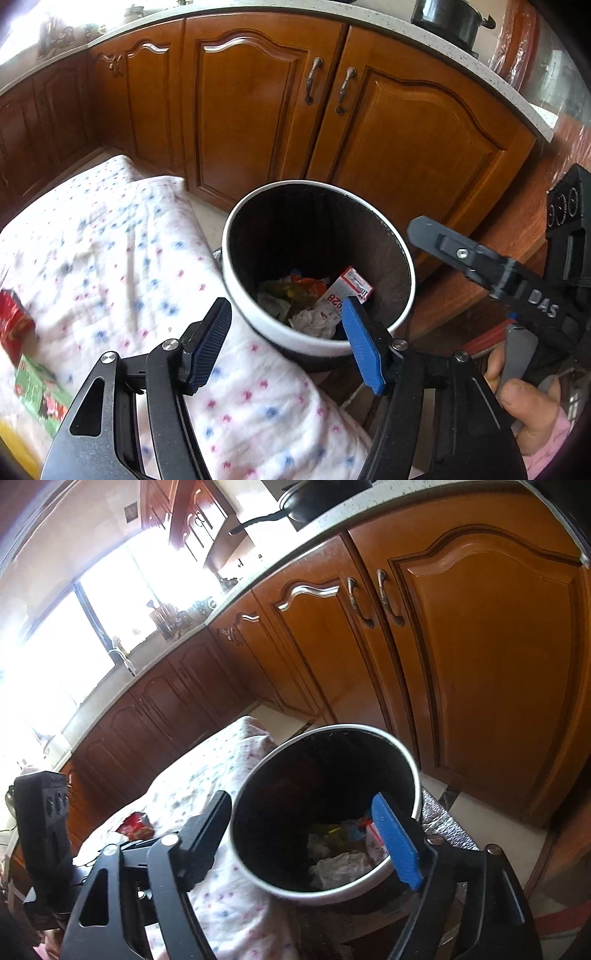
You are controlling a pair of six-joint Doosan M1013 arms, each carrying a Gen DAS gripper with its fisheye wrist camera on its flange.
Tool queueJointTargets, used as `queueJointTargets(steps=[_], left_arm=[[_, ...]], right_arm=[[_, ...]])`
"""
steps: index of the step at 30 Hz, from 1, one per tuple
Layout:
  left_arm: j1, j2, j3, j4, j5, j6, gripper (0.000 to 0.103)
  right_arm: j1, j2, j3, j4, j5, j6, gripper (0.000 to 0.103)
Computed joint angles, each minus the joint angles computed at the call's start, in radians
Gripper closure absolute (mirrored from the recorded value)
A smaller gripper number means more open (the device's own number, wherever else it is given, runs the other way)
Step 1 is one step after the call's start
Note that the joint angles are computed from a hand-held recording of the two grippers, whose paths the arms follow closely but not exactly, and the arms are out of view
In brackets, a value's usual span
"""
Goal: Collect trash
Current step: 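Open both tools to drop the wrapper and carton into the bin, then move both open tools back toward the yellow foam net and green carton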
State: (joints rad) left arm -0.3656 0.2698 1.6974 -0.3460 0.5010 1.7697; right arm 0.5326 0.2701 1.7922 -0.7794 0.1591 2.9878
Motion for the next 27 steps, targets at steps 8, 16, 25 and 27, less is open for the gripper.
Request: queueJointTargets(steps=[8, 16, 25, 27], left_arm=[[0.039, -0.080, 0.108, -0.043, -0.068, 0.009, 0.038], [0.091, -0.156, 0.222, -0.062, -0.116, -0.021, 0.037], [0.149, -0.223, 0.327, -0.031, -0.149, -0.086, 0.037], [0.166, -0.241, 0.352, -0.005, -0.159, -0.126, 0.037]], right_arm=[[0.063, -0.021, 0.032, -0.358, -0.008, 0.376, 0.011], [0.127, 0.002, 0.020, -0.242, -0.008, 0.248, 0.010], [0.173, 0.026, 0.013, 0.042, -0.035, -0.027, 0.010], [0.181, 0.030, 0.010, 0.097, -0.035, -0.084, 0.011]])
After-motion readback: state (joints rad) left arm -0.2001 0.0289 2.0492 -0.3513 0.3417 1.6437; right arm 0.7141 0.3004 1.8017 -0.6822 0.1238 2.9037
